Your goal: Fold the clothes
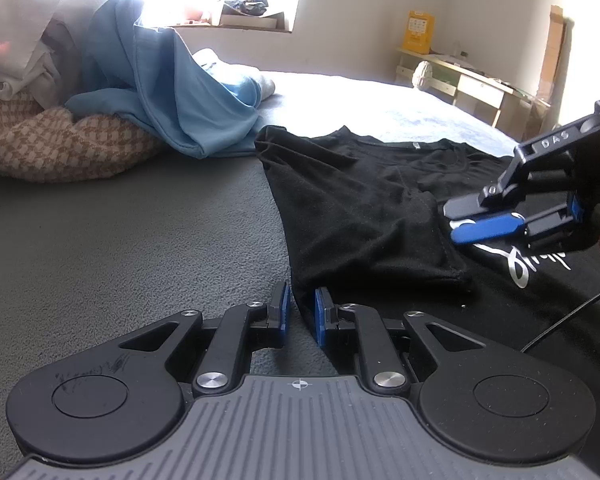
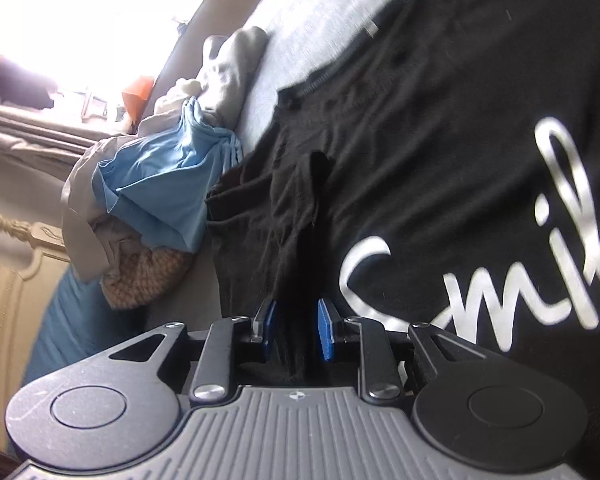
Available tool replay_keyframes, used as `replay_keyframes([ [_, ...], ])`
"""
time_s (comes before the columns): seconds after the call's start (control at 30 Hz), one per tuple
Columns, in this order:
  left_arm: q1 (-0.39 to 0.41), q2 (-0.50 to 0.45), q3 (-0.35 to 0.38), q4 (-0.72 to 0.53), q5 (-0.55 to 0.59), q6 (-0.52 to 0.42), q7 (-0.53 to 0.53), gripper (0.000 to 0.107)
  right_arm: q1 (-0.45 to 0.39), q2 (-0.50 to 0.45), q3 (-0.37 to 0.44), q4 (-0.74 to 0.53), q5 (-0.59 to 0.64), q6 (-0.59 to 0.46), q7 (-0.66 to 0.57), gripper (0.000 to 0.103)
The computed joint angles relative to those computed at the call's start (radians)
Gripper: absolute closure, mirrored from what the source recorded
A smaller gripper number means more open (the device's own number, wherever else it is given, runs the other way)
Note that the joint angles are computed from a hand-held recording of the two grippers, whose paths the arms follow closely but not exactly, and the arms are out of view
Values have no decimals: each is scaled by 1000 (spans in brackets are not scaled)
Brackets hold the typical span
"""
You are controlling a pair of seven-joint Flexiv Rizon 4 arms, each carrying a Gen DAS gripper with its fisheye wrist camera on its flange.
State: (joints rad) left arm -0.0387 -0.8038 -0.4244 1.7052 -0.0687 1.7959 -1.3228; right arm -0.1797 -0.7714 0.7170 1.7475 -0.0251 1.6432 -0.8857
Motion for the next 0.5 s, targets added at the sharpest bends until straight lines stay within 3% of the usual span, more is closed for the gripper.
replay_keyframes([
  [0.1,1,-1,-2,0,2,2,-1,94,25,25,-33,12,-17,-1,-4,79],
  [0.33,4,-4,-4,0,6,6,-3,94,125,115,-141,43,-39,-124,-77,83],
  [0.4,4,-6,-4,-1,8,7,-3,94,147,126,-158,45,-22,-134,-93,95],
  [0.5,2,-5,-1,-1,9,7,-4,94,176,150,-188,59,4,-129,-122,101],
])
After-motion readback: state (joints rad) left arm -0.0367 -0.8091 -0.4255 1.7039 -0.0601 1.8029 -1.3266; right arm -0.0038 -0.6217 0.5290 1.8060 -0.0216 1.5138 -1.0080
